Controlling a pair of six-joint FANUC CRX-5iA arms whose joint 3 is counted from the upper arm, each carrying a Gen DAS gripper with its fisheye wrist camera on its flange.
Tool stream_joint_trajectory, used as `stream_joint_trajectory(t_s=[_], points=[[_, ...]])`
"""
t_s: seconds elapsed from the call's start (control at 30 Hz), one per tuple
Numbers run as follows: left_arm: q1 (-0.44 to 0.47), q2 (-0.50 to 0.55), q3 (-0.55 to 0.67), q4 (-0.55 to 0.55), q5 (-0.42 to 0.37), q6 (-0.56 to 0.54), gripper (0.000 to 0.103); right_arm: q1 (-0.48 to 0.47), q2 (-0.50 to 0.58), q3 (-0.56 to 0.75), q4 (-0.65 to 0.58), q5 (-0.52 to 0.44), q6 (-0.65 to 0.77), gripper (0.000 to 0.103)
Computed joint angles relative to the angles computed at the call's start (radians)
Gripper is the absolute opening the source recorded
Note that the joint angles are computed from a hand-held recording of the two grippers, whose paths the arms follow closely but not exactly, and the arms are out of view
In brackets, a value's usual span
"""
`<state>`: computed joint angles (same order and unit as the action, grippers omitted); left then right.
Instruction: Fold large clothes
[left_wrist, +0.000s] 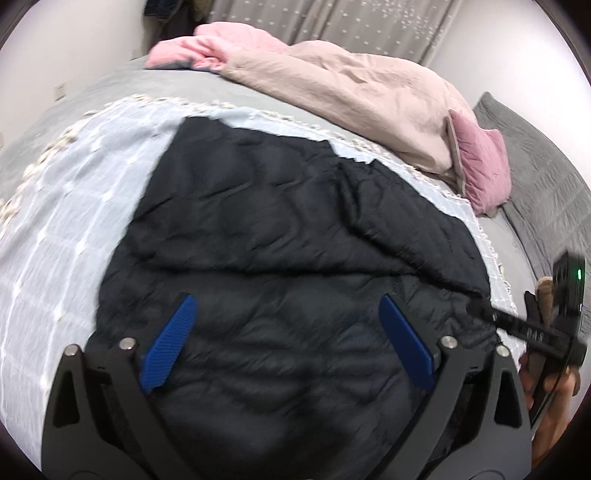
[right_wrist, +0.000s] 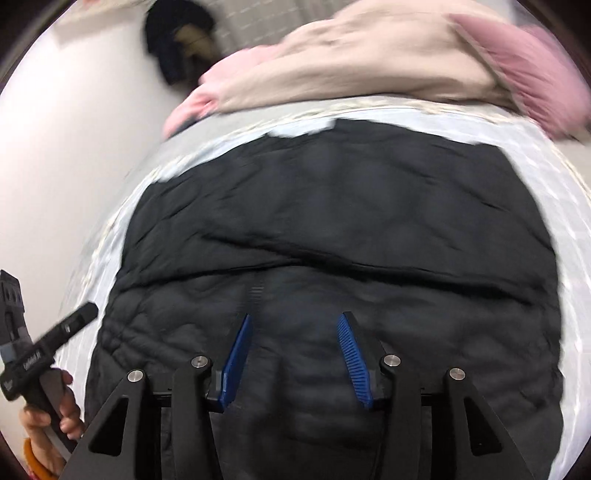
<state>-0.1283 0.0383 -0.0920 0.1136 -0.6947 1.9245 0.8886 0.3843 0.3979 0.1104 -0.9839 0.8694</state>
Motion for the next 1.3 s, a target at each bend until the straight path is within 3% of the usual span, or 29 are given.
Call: stream_joint_trajectory(t_s=[0.17, 0.23, 0.4, 0.47, 0.53, 0.57, 0.63, 0.77, 0.87, 0.93, 1.0, 1.1, 1.13, 1.2, 1.3], points=[[-0.027, 0.167, 0.185, 0.042, -0.041, -0.066, 0.085, -0.018, -0.137, -0.224, 0.113, 0.123, -0.182, 0.050], [-0.041, 0.238, 0.270, 0.028, -0.077, -0.065, 0.079, -0.030, -0.137, -0.223, 0.109, 0.104, -0.198, 0.050], [-0.035, 0.387, 0.409, 0.079, -0.154, -0.041, 0.078, -0.047, -0.157, -0.268, 0.154, 0.131, -0.246, 0.050], [-0.023, 0.421, 0.428, 0.120, -0.165, -0.032, 0.066, -0.057, -0.162, -0.286, 0.153, 0.152, -0.254, 0.050], [-0.014, 0.425, 0.410, 0.191, -0.139, -0.073, 0.022, -0.065, -0.162, -0.300, 0.160, 0.167, -0.270, 0.050], [-0.009, 0.422, 0.389, 0.245, -0.123, -0.110, 0.014, -0.070, -0.163, -0.305, 0.160, 0.173, -0.280, 0.050], [-0.015, 0.392, 0.339, 0.292, -0.067, -0.158, 0.008, -0.079, -0.173, -0.322, 0.158, 0.184, -0.298, 0.050], [-0.043, 0.320, 0.276, 0.252, -0.037, -0.159, 0.007, -0.083, -0.186, -0.352, 0.197, 0.200, -0.354, 0.050], [-0.076, 0.348, 0.393, 0.045, -0.216, -0.009, 0.007, -0.082, -0.195, -0.370, 0.228, 0.210, -0.395, 0.050], [-0.111, 0.379, 0.492, -0.112, -0.331, 0.060, 0.013, -0.078, -0.197, -0.377, 0.245, 0.212, -0.411, 0.050], [-0.136, 0.369, 0.518, -0.209, -0.354, 0.104, 0.022, -0.071, -0.196, -0.379, 0.269, 0.200, -0.425, 0.050], [-0.170, 0.317, 0.501, -0.320, -0.291, 0.168, 0.057, -0.062, -0.200, -0.392, 0.314, 0.199, -0.451, 0.050], [-0.178, 0.304, 0.491, -0.343, -0.259, 0.181, 0.063, -0.060, -0.201, -0.398, 0.330, 0.203, -0.462, 0.051], [-0.177, 0.275, 0.446, -0.325, -0.160, 0.152, 0.064, -0.058, -0.202, -0.403, 0.343, 0.206, -0.474, 0.056], [-0.144, 0.297, 0.405, -0.158, -0.071, 0.007, 0.064, -0.060, -0.193, -0.391, 0.318, 0.195, -0.460, 0.058]])
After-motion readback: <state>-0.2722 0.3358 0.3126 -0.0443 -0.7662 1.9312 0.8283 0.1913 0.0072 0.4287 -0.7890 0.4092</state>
